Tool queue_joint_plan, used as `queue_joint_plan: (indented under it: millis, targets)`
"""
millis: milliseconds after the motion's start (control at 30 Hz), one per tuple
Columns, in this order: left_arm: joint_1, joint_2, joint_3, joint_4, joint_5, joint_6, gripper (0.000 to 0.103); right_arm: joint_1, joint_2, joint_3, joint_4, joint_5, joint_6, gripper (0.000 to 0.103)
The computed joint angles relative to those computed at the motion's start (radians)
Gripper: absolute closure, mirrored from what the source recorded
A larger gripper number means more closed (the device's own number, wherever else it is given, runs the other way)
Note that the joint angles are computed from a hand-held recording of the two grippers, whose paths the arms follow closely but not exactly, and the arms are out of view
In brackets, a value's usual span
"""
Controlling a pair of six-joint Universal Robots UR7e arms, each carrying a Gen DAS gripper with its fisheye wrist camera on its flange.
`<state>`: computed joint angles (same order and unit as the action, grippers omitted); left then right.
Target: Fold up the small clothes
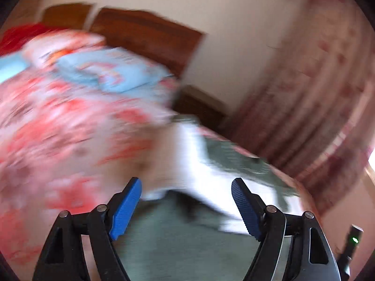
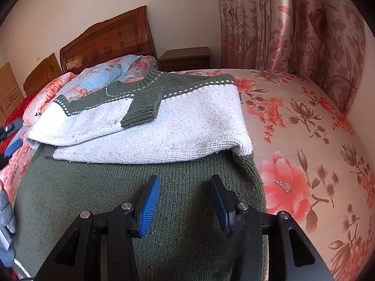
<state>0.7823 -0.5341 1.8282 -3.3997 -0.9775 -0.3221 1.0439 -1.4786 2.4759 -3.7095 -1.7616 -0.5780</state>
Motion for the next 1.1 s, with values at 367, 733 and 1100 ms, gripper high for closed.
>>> queue_joint_plan:
  millis: [367, 733, 1100]
  targets:
    - [-0.009, 0.072, -0.122, 0.336, 0.164, -0.011, 0.000, 0.003, 0.000, 0.003, -0.007, 0.002, -0.007, 0.057]
    - [0.002, 0.071, -0.118, 0.340, 0.184, -0.037, 0.000, 0.081, -0.005, -0.216, 0.327, 0.040, 0.119, 0.057]
    - [0.002, 0.071, -0.122, 0.364, 0.203, -0.062, 0.000, 0.115, 0.072, -0.232, 0.199, 0.085, 0.036, 0.094]
